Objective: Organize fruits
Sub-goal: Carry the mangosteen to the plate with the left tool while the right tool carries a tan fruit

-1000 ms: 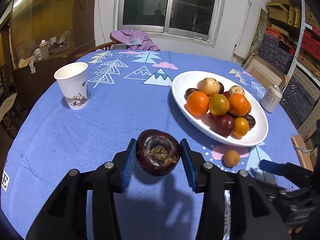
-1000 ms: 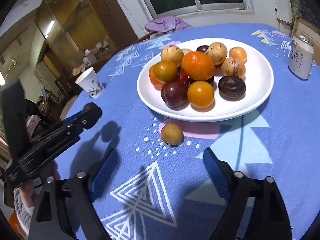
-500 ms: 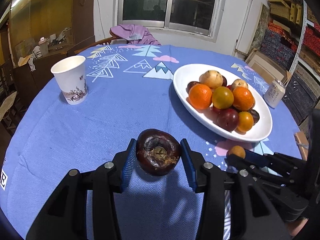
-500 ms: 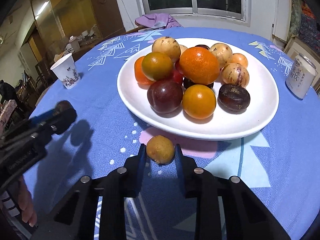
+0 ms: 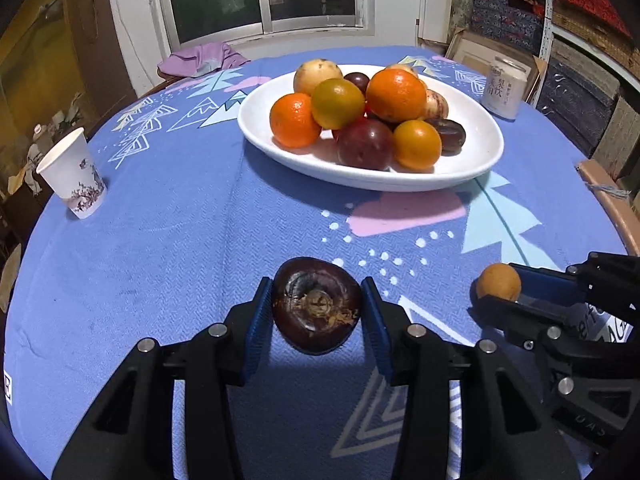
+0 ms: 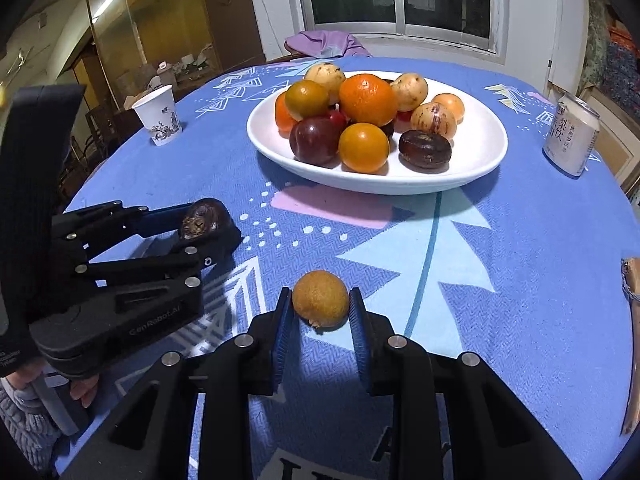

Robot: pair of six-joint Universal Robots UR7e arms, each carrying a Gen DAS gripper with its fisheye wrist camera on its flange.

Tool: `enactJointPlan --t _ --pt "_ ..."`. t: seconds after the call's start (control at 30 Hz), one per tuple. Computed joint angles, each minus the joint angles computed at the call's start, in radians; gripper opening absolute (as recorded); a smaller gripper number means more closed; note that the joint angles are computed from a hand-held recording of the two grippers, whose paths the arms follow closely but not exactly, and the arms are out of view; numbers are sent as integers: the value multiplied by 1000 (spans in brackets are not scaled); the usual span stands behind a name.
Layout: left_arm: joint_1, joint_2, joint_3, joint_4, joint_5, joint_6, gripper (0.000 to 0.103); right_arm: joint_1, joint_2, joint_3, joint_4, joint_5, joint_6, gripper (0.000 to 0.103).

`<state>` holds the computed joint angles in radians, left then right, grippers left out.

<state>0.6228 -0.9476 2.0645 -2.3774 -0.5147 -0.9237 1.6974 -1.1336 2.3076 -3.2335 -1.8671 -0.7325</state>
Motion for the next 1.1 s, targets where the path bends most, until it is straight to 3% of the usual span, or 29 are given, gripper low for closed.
enactJointPlan --t 0.13,0.3,0.37,0.47,0.63,0.9,1.1 --pt "-22 -25 0 -72 10 35 44 -1 -68 8 23 61 6 29" --pt "-79 -39 -113 9 143 96 44 52 -210 -75 125 153 57 29" --pt "-90 -28 -184 11 195 164 44 81 -242 -131 150 179 76 29" --pt "-83 20 -284 -97 243 333 44 103 -235 -214 170 202 104 29" --pt "0 122 -451 -192 243 506 44 100 -102 -383 236 180 143 29" --pt "192 217 -595 -150 130 477 44 83 219 -655 345 21 188 29" --pt "258 233 -606 -146 99 480 44 76 340 -746 386 -44 199 29"
